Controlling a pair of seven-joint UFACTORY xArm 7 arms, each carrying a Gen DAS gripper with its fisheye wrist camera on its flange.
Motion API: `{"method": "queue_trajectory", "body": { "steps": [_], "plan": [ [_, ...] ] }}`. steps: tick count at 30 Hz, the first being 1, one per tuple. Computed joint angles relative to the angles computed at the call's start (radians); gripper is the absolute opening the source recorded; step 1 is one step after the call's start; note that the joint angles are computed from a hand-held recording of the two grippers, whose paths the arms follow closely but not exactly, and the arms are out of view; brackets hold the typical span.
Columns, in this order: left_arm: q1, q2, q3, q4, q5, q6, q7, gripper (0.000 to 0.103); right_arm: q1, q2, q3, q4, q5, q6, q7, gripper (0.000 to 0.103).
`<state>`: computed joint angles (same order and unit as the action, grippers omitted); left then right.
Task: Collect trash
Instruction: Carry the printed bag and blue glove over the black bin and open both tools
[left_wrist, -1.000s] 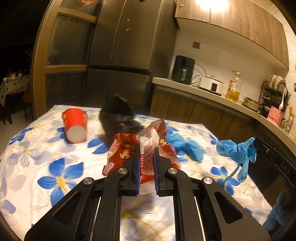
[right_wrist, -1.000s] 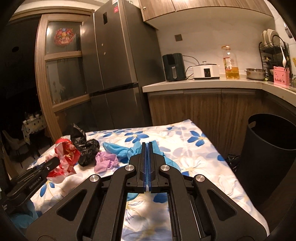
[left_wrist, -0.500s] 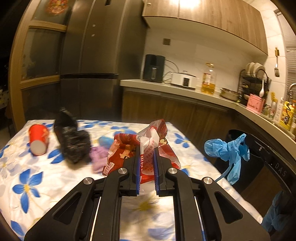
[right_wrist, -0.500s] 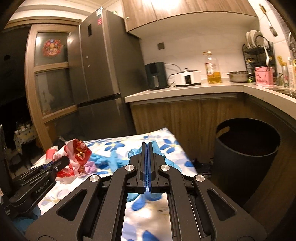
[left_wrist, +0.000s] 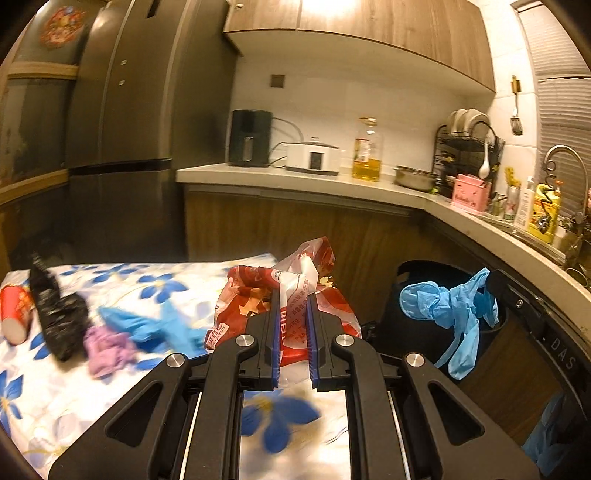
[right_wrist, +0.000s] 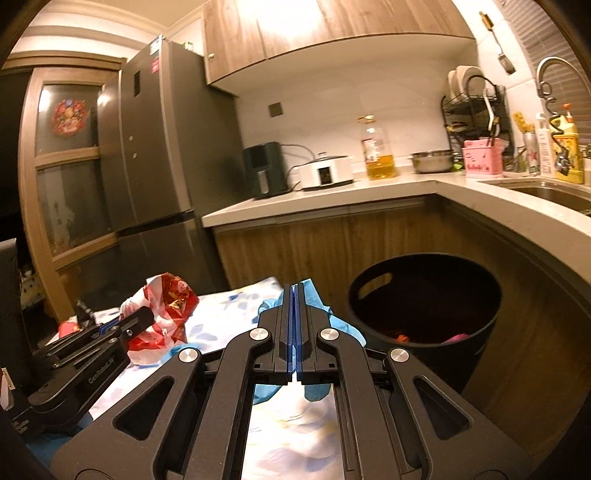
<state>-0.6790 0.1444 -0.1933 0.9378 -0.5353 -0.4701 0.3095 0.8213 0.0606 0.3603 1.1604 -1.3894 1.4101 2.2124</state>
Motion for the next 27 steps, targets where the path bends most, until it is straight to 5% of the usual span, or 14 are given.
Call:
{"method": "queue_trajectory", "body": {
  "steps": [14,27],
  "plan": [
    [-0.198,0.208,0.088,0.337,0.04,0.082,0.064,0.012,-0.113,-0.206,0.046,-0.186,0.079,0.056,0.02,0.001],
    [-0.272,0.367,0.157,0.551,0.211,0.185,-0.088,0.012,-0.261,-0.353,0.083,-0.311,0.12,-0.034,0.004,0.001]
  ]
}}
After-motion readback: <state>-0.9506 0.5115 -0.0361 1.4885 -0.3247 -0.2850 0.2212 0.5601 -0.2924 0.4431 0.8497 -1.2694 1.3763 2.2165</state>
